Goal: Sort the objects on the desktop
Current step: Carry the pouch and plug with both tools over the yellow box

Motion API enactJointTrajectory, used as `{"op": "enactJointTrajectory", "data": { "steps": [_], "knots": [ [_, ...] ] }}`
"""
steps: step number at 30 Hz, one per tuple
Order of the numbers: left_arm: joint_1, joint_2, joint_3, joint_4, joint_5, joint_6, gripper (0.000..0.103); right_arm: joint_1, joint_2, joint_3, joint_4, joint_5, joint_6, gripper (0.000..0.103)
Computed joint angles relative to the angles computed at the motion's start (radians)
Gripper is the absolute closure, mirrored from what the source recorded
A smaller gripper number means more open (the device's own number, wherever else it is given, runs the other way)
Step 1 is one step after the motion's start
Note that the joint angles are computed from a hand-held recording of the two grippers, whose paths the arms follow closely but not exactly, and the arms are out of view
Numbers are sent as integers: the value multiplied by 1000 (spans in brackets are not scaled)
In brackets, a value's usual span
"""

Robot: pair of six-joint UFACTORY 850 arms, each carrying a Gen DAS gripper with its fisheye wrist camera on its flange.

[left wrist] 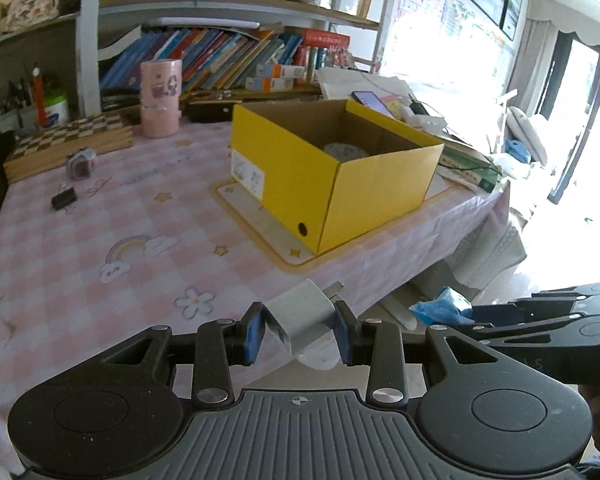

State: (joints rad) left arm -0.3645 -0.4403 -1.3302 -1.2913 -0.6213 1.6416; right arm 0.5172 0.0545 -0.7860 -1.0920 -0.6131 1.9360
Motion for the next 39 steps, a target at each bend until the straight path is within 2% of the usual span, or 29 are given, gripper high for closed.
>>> {"op": "enactJointTrajectory", "data": {
  "steps": [12, 21, 31, 35, 39],
  "knots": [
    [-76, -44, -69, -28, 62, -23, 68, -146, 43, 29, 5, 95, -131, 65],
    [-142, -69, -127, -200, 127, 71, 68, -271, 75, 31, -119, 148, -175, 65],
    [-222, -144, -257, -345, 230, 125, 68, -482, 74, -18, -336, 334, -178, 65],
    [-253, -202, -340, -314, 283, 85, 68, -562, 26, -68, -457, 421, -155, 65],
    [-277, -280, -455, -143, 329, -105, 68, -627, -50, -134, -462, 503, -234, 65]
  ]
}}
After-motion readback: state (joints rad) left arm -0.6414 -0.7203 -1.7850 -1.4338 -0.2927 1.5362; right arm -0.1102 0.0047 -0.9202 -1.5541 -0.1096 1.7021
